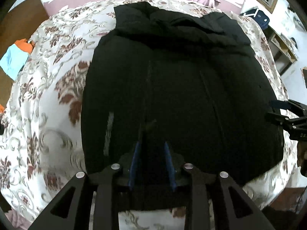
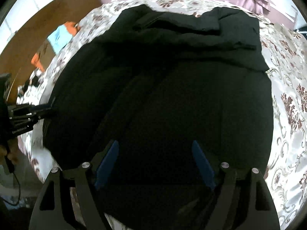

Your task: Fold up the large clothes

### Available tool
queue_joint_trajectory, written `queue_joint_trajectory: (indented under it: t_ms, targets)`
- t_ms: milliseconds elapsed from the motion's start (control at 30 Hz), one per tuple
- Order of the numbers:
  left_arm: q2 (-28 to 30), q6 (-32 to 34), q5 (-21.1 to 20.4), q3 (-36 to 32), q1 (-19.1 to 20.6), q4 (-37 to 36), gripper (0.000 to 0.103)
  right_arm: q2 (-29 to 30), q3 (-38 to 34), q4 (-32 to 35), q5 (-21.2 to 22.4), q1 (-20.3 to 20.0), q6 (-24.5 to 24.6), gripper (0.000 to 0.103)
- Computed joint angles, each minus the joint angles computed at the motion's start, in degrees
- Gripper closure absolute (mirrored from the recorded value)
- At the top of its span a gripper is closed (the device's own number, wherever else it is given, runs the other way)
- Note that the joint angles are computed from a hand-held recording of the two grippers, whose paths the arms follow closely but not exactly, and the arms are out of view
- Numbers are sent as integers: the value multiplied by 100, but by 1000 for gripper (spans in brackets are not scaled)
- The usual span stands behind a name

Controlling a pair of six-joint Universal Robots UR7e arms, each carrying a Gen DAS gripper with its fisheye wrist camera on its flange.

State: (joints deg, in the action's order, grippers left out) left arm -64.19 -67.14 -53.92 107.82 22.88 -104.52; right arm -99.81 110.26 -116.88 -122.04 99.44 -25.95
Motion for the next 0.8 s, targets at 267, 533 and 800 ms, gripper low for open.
queue_joint_trajectory:
  t_ms: [267, 533, 800]
  targets:
    - [-384, 39, -39, 1121, -561, -686, 68, -861, 936, -87, -934, 521, 446, 27]
    - [-224, -622, -47, 1571, -1018, -786, 66, -1818, 1849, -357, -1141, 523, -410, 26]
    - [-4, -1153, -88, 1777, -1343, -682, 61, -2367, 2503, -1283, -1592, 326, -1080, 26]
